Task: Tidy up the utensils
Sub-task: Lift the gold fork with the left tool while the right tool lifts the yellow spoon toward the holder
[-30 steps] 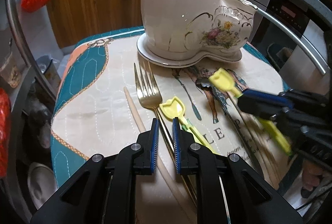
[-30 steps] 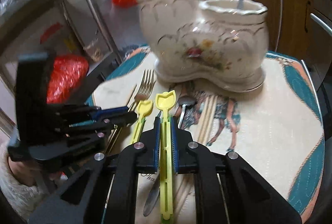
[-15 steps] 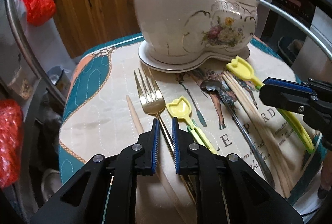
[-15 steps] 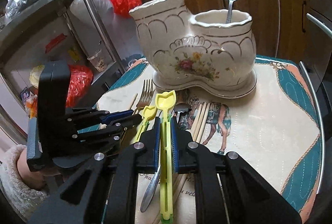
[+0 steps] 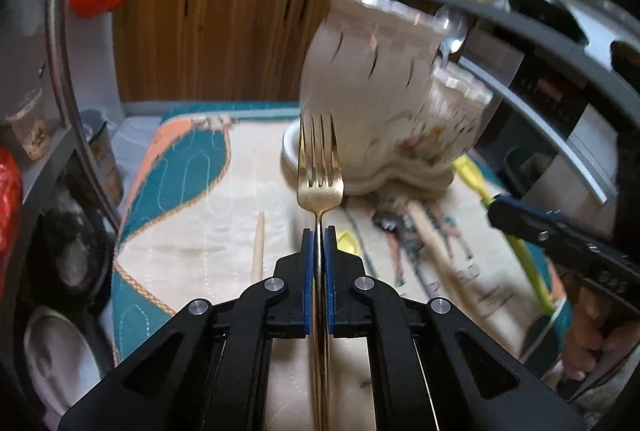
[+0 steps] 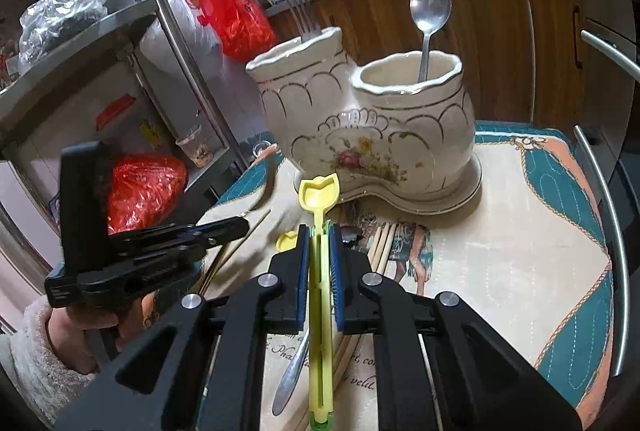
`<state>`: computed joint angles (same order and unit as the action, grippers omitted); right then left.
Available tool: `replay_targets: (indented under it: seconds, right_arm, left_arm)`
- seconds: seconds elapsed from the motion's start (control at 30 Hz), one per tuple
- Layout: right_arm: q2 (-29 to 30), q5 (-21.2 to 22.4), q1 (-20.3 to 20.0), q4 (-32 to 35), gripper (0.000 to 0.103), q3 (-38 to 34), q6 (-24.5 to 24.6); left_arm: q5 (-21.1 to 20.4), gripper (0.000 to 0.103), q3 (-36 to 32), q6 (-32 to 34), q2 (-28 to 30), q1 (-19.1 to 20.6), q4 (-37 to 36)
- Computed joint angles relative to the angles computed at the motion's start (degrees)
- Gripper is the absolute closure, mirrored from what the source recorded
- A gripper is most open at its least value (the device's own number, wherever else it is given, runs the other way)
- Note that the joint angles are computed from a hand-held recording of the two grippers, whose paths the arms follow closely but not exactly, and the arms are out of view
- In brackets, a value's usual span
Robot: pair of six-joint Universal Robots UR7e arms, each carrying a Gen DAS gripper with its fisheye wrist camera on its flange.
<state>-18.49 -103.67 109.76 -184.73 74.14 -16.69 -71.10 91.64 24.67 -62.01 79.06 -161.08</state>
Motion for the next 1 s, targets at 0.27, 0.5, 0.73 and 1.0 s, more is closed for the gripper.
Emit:
replay_targets:
  seconds: [0.27, 0.5, 0.73, 1.0]
  right_arm:
    - [-0.49, 2.47, 0.17, -7.33, 0.093, 1.08, -1.00]
    - [0.23, 3.74, 0.42, -9.59, 0.093, -4.36, -3.19]
    - [4.53, 7.92, -0.08, -9.80, 0.093, -16.62, -4.72]
    - [12.41, 13.00, -2.53, -4.44, 0.093, -31.54, -1.48]
  left_arm:
    - [-6.80, 0.097, 3.55, 3.66, -3.06, -0.81, -9.88]
    - [-11.17, 0.097, 0.79, 4.30, -3.72, -3.08, -12.08]
    - [-13.81, 0.097, -4.35, 7.32, -2.44, -6.90, -15.25]
    - [-11.01, 0.097, -12.19, 11.49, 4.34, -9.33, -16.90]
